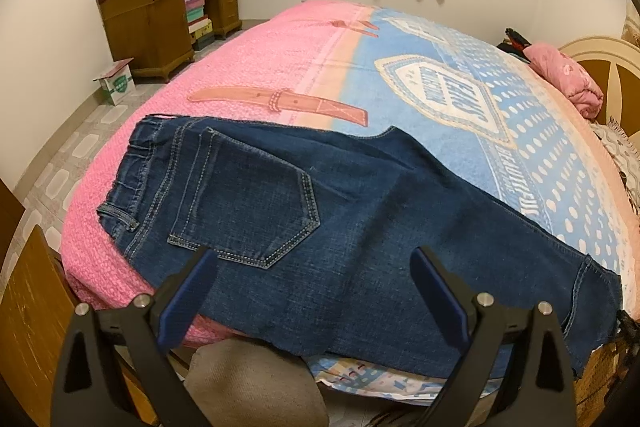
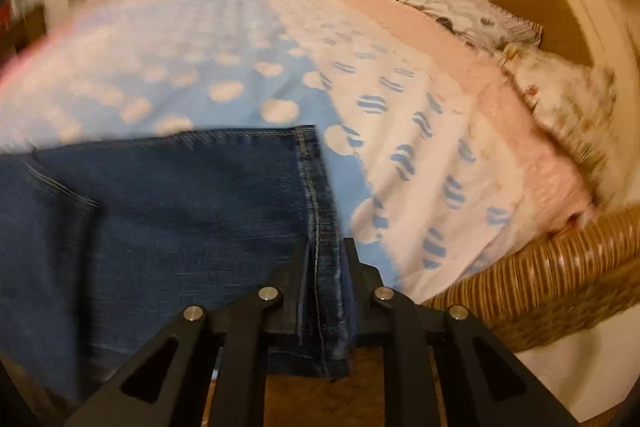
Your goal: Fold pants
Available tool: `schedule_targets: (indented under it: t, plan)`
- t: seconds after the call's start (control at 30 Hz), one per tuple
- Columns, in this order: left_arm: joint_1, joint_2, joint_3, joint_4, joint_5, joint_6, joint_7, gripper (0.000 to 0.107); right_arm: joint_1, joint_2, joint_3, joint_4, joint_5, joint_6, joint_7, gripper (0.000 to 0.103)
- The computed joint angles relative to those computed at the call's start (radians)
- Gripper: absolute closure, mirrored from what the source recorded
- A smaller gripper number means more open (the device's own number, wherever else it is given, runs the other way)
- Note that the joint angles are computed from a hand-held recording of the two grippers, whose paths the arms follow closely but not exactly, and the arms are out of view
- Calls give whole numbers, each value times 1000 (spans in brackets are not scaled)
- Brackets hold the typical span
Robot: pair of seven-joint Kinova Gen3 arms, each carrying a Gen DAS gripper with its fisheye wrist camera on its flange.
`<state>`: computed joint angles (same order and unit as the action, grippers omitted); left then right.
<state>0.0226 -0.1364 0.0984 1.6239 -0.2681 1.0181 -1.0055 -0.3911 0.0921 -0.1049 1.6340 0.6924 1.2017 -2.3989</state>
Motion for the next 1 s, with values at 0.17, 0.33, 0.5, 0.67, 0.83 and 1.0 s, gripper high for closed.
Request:
schedule_targets:
  t: [0.17, 0.33, 0.5, 0.67, 0.83, 1.0]
  plan:
    - [-9, -18, 5, 7, -26, -10, 3, 8, -11, 13, 0, 24, 66, -26, -61, 103]
    - [-13, 2, -14, 5, 33, -24, -9, 8, -45, -163, -38, 78, 15, -229, -101, 96]
    - [9, 23, 5, 0, 28, -6, -17, 8, -227, -163, 19, 69, -188, -433, 18, 26]
    - [9, -4, 3, 10, -9, -10, -8, 8, -143, -21, -115, -33, -272, -475, 120, 26]
    - [-28, -27, -52, 38, 79, -35, -50, 8, -245, 122, -66, -196, -221, -282, 120, 26]
    - [-51, -28, -68, 58, 138, -44, -86, 8, -301, 224, -7, -333, -165, -108, 16, 26]
